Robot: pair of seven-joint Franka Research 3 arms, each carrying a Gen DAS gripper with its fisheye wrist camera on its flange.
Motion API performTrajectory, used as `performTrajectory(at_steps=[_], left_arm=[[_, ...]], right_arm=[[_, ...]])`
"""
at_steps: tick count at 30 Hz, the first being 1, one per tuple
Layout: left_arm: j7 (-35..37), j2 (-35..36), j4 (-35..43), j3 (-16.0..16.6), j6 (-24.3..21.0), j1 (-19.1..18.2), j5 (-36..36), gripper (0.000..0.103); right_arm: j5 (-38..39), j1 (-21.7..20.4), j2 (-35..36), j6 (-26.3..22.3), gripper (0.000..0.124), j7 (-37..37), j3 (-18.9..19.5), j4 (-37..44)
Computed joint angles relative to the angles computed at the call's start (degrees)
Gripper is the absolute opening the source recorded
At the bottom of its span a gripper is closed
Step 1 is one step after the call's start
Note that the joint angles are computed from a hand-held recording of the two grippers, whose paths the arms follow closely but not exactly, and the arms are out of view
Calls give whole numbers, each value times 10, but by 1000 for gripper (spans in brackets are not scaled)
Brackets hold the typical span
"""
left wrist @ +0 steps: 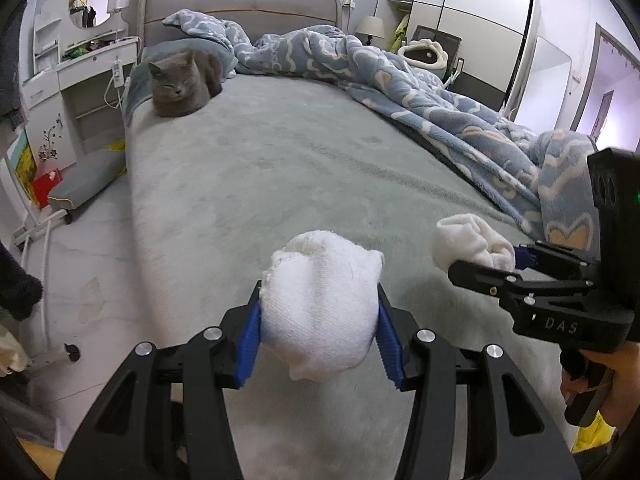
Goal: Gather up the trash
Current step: 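Carry both white socks over the green bin with both tools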
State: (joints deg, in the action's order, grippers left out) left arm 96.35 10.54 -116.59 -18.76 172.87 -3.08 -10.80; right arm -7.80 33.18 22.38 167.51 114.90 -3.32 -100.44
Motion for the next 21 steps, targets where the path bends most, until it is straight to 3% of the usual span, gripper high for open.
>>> performTrajectory(at_steps=[6,13,21], left_arm=[[19,-60,-68,16,6,-2,-16,53],[31,-109,-127,65,-2,-32,-29,53],[-8,-143,-173,110,-32,-41,26,53]], right_arm=[[-31,40,-12,12,51,49,-19,-16],[-58,64,-10,12,51,92,-21,-13],[-64,78,8,4,51,102,-6,14]])
